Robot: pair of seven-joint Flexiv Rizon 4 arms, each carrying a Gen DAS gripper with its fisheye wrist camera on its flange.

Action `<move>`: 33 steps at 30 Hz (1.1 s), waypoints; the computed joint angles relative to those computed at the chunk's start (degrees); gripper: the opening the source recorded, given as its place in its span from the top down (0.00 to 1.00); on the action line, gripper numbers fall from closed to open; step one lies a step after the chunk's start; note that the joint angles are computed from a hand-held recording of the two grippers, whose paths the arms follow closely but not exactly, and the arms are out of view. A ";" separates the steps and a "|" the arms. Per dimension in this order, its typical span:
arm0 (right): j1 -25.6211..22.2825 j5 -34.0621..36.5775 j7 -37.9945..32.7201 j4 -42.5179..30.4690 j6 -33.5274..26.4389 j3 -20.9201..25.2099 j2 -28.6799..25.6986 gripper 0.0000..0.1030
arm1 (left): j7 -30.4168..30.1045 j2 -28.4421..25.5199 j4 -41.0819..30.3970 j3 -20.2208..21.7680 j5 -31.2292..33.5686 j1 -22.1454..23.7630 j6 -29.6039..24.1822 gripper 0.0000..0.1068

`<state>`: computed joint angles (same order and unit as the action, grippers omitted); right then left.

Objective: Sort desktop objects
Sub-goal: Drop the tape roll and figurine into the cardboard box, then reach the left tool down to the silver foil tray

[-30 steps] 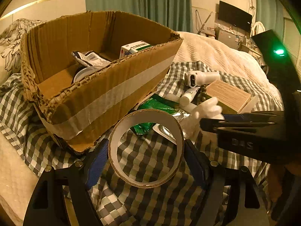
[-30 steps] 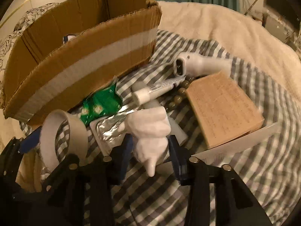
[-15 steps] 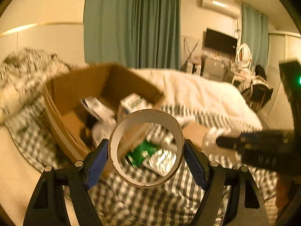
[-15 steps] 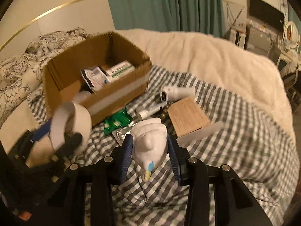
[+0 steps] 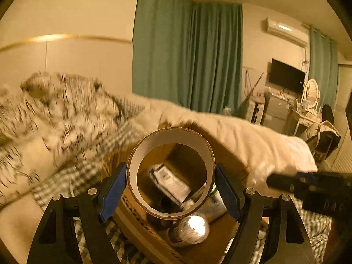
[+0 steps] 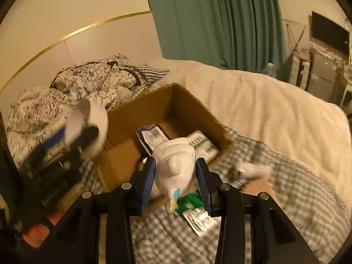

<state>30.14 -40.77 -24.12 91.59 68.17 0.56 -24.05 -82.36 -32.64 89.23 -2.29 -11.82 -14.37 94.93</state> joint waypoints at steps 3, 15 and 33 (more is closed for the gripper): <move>-0.76 3.72 -3.63 -5.67 -0.68 1.20 -5.12 0.64 | 4.07 -2.93 -1.81 -4.65 0.61 3.53 -0.20 0.25; 2.56 -3.71 11.77 3.69 2.36 -7.49 -0.40 0.26 | 5.59 -2.68 -0.16 -7.06 -1.24 4.77 -1.38 0.04; -14.51 -15.07 26.30 34.96 4.01 3.26 19.56 0.26 | 15.40 3.74 14.85 -14.27 1.54 0.22 -5.59 0.04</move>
